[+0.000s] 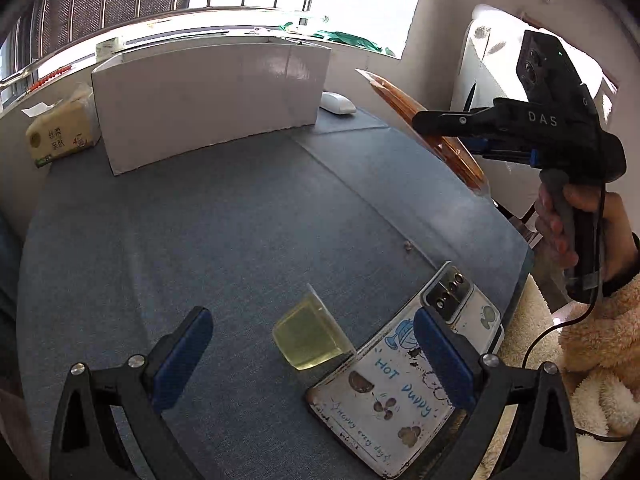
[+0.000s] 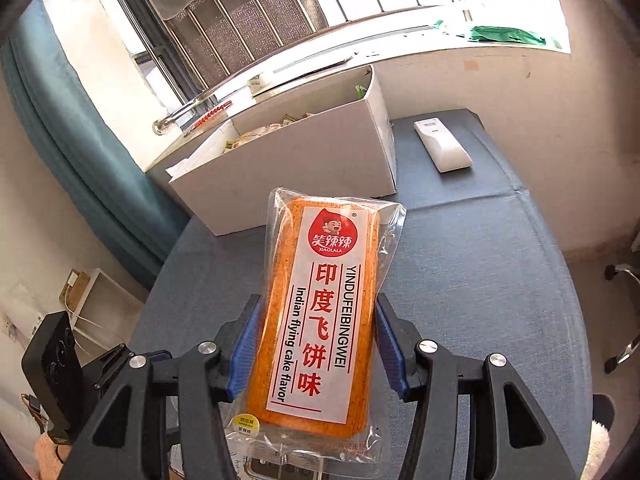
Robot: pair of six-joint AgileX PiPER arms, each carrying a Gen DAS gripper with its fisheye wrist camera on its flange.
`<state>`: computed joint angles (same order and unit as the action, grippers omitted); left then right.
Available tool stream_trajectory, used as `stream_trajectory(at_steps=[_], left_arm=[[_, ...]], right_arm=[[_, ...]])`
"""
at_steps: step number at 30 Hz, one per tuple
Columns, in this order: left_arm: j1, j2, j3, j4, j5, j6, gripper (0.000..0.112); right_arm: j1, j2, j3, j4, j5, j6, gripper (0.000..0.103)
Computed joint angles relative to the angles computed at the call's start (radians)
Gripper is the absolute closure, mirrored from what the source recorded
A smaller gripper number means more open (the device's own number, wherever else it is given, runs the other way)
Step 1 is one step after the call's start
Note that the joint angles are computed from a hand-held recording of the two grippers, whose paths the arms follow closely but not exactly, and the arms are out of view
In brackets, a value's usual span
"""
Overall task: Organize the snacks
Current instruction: 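Lift the orange pack with the right gripper while the left gripper grasps the clear jelly cup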
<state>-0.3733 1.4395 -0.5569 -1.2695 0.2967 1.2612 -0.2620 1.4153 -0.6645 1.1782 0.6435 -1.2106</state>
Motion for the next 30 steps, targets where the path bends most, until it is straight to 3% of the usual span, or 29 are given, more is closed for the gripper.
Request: stream_trajectory(at_steps=[1, 2, 3, 5, 11, 17, 20, 24, 30], left_arm=[[0.002, 0.007, -0.004, -0.005, 0.013, 0.009, 0.025], [-0.005, 0.016, -0.012, 0.029, 0.016, -0.022, 0.052], [-0.025, 0.035, -0.025, 0.099, -0.007, -0.092, 0.064], [-0.053, 0.042, -0.026, 0.145, -0.039, -0.137, 0.07], [-0.018, -0.01, -0.007, 0.075, -0.026, -0.068, 0.079], [0.028, -0.073, 0.029, -0.109, -0.022, 0.124, 0.079], [0.064, -0.106, 0.017, -0.095, -0.008, 0.113, 0.079], [0.139, -0.113, -0.063, -0.062, 0.026, 0.084, 0.079], [0.244, 0.0, -0.337, -0.046, 0.097, 0.038, 0.079]], right_arm=[[-0.014, 0.007, 0.002, 0.011, 0.014, -0.015, 0.045], [-0.031, 0.011, 0.006, 0.02, 0.03, -0.029, 0.045], [-0.044, 0.018, 0.007, 0.031, 0.04, -0.041, 0.045], [-0.054, 0.031, 0.004, 0.034, 0.051, -0.052, 0.045], [-0.045, 0.061, 0.007, 0.068, 0.061, -0.096, 0.045], [-0.008, 0.071, 0.009, 0.081, 0.049, -0.104, 0.045], [0.004, 0.072, 0.006, 0.094, 0.05, -0.103, 0.045], [0.017, 0.081, -0.038, 0.123, 0.079, -0.1, 0.045], [0.104, 0.122, -0.248, 0.043, 0.071, 0.039, 0.045]])
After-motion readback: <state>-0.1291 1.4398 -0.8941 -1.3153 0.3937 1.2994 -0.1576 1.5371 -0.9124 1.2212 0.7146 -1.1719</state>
